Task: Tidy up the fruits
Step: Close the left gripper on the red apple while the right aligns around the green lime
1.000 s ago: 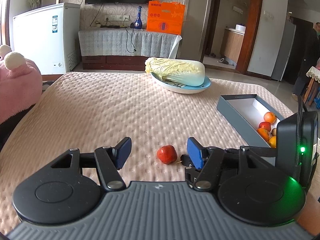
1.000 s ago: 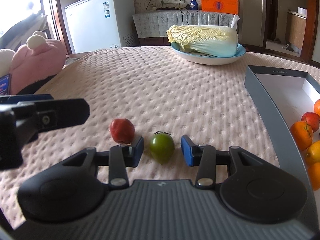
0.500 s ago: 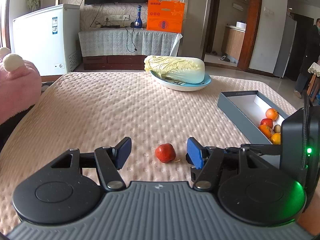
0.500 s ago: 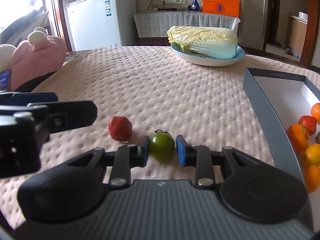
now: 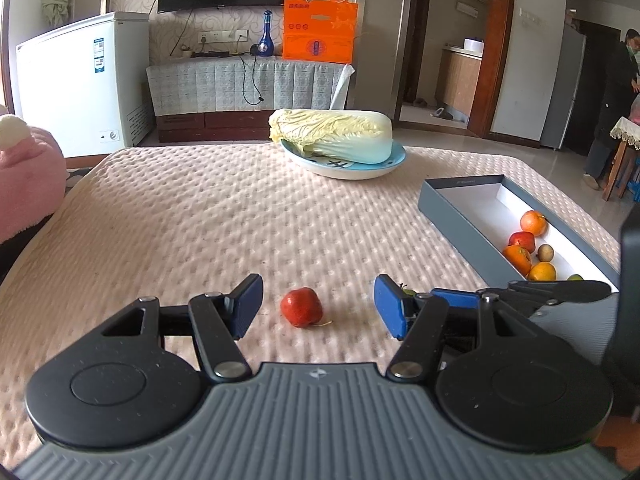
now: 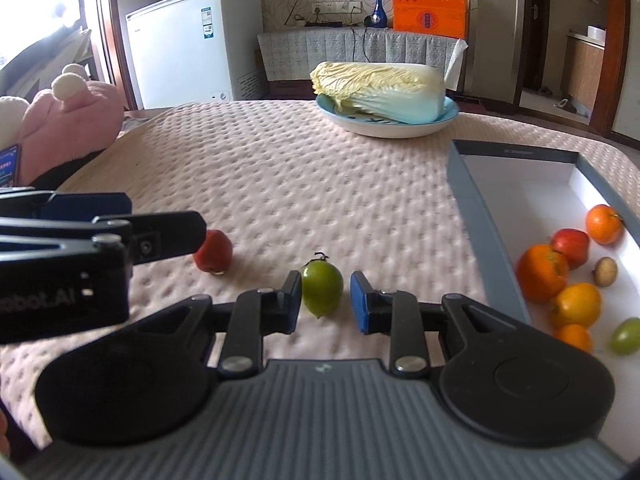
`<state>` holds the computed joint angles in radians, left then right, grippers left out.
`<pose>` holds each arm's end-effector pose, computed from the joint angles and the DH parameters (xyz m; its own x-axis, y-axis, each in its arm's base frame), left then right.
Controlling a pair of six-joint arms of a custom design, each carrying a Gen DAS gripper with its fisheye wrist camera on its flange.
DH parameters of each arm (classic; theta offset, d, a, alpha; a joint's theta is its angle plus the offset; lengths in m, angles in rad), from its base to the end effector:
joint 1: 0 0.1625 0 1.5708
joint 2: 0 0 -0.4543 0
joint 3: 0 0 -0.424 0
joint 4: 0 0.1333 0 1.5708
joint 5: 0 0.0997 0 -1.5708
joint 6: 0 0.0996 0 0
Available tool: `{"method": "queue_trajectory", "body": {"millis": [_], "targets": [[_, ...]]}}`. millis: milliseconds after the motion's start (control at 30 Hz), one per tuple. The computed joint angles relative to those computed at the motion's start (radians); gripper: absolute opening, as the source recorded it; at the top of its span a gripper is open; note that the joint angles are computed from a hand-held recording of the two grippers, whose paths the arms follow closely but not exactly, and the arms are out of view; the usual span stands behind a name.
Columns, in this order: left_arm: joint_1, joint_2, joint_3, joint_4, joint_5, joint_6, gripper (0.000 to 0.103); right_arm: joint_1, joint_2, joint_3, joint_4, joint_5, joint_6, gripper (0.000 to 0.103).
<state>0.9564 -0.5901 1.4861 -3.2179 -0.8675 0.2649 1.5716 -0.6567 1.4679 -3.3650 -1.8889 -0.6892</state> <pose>-0.2806 -0.7408 0.0967 -0.7367 0.2326 -0.6349 0.6364 0.5557 -0.5349 0.1028 -0.7857 0.1629 -0.7329 -0.1524 0.6630 -0.6045 0.5930 -0.5319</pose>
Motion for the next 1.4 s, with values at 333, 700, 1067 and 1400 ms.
{"method": "queue_trajectory", "body": {"millis": [333,700,1067,1400], "targets": [[-0.002,0.008,-0.003,0.004,0.005,0.009,0.067,-0.007,-0.03,0.03,-0.001,-0.003,-0.001,0.03],[0.001,0.006,-0.004,0.008,0.004,0.003,0.067,-0.008,-0.038,0.04,0.036,0.004,-0.003,0.031],[-0.001,0.007,-0.003,0.009,0.002,0.006,0.067,-0.008,-0.042,0.042,0.045,0.008,-0.006,0.032],[-0.001,0.01,-0.006,0.014,0.004,0.002,0.068,-0.009,-0.051,0.049,0.043,0.017,-0.004,0.032]]}}
